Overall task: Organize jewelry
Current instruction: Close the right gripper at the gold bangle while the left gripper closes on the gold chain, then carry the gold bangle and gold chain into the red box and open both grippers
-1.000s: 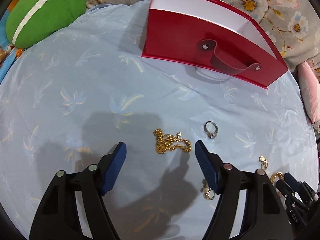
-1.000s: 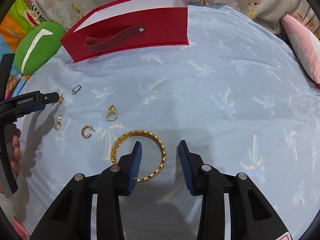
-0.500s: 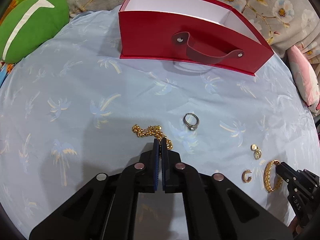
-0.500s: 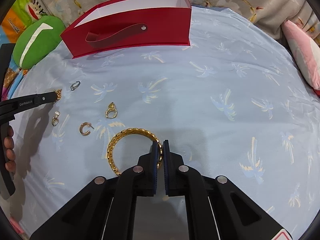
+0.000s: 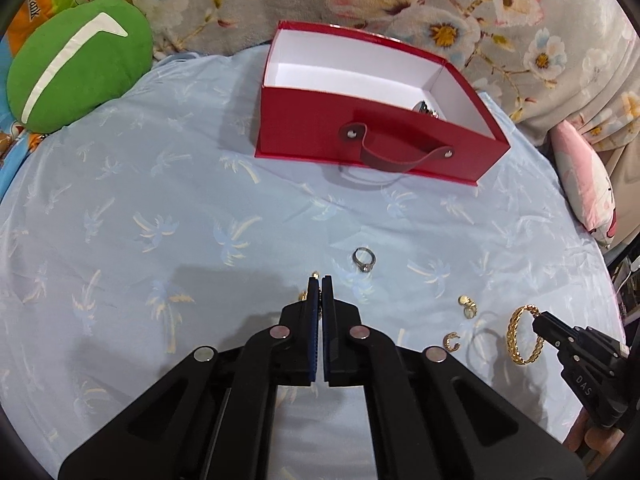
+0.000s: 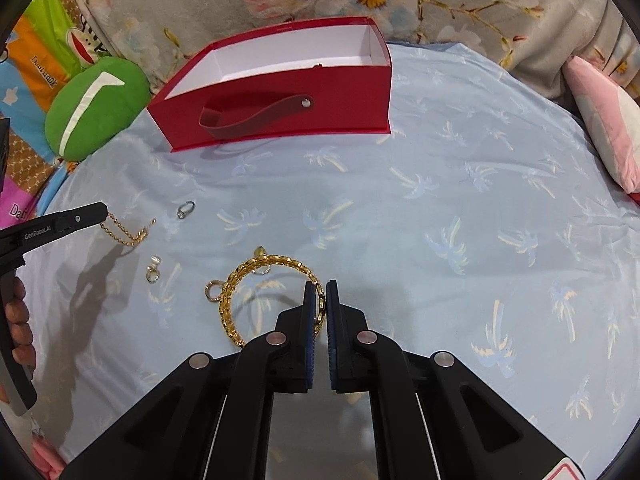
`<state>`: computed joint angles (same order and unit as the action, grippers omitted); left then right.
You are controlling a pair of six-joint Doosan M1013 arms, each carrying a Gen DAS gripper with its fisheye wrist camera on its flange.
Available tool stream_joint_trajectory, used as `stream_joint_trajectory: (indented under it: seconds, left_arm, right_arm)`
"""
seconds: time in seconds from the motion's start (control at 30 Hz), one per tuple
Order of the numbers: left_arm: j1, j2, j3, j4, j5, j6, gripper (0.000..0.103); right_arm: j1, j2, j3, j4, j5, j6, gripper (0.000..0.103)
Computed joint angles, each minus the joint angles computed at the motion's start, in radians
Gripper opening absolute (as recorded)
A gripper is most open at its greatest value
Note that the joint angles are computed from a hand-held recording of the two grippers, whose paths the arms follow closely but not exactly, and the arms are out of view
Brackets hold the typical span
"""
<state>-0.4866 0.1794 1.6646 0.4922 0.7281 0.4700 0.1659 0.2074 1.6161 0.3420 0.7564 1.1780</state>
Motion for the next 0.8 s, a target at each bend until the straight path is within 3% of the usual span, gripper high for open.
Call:
stream_joint_trajectory:
  seconds: [0.47, 0.8]
  left_arm:
    - [-0.010, -0.075, -0.048, 0.130, -0.015, -0.037, 0.000]
    - [0.011, -0.048, -0.187, 0.243, -0.010, 0.027, 0.000]
  right_arm:
    - [-0.018, -0.030, -0.048, 0.140, -0.038, -0.099, 0.004]
    - [-0.015, 0.017, -0.202, 0.235, -0.084, -0.182, 0.004]
